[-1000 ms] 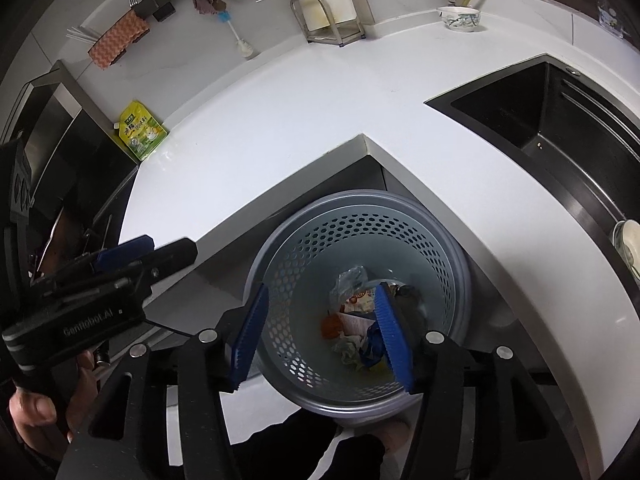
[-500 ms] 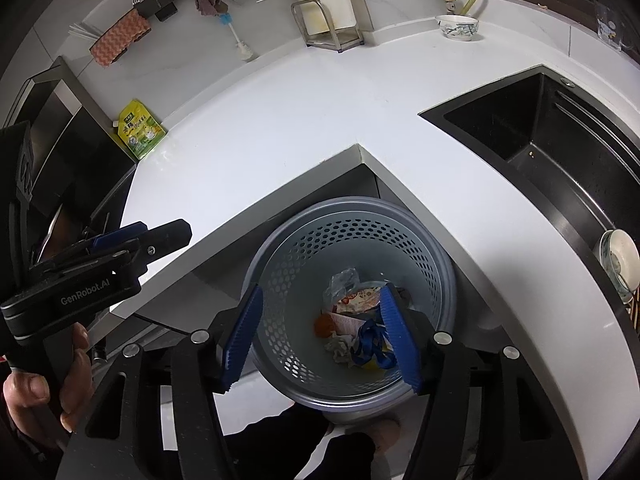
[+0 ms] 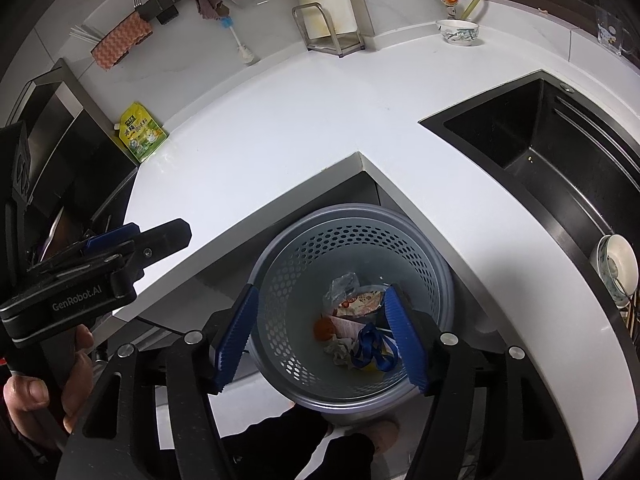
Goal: Collect trash
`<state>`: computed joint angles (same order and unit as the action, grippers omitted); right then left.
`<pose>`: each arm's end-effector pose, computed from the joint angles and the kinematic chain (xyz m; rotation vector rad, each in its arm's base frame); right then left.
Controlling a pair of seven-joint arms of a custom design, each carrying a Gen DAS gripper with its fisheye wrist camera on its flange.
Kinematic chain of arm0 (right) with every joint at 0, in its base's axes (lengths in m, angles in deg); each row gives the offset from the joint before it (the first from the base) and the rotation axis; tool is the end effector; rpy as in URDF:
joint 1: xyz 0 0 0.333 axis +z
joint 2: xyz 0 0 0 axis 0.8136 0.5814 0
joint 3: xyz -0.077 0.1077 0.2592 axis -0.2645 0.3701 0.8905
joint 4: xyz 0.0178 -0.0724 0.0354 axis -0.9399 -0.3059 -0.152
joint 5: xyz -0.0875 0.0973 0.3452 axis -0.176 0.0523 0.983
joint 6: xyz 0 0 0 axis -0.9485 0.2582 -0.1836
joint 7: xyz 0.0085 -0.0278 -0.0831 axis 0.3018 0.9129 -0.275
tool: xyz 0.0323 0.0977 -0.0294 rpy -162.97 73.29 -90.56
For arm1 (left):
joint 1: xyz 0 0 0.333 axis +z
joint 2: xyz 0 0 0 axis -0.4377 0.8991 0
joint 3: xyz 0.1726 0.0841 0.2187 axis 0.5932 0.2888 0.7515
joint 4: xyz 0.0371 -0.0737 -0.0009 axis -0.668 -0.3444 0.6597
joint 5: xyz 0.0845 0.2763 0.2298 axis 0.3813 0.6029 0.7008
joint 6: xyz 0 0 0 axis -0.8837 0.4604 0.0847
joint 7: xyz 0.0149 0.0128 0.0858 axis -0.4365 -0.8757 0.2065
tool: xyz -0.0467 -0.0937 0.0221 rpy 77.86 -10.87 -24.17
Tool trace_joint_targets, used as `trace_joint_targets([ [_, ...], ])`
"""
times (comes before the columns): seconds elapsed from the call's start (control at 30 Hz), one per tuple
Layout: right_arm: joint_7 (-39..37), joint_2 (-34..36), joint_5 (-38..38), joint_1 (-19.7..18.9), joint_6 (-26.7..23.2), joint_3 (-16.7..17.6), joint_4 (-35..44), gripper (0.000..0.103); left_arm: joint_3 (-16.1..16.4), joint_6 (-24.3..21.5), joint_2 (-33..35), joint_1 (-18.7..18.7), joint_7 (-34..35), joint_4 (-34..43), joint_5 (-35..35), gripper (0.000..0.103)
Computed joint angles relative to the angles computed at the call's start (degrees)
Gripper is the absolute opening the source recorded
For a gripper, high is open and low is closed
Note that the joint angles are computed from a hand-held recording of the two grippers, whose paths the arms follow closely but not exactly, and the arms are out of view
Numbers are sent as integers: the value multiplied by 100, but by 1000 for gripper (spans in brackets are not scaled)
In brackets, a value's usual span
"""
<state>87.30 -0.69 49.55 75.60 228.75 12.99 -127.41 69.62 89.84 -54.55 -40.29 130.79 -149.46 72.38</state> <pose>0.4146 0.0953 0.4849 -1.7380 1.7939 -0.1903 0.4170 -0.2931 0.5125 -1.7660 2.0757 -0.6824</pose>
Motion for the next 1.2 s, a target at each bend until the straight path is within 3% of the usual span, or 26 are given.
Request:
trace_joint_targets([
  [0.47,-72,-23,45,20,-24,-25,-4,63,-55,-145,80,5,-327,156,402,96],
  [1.2,-168,0,27,25,0,14,3,63,-68,-187,7,18,-524,172,685,96],
])
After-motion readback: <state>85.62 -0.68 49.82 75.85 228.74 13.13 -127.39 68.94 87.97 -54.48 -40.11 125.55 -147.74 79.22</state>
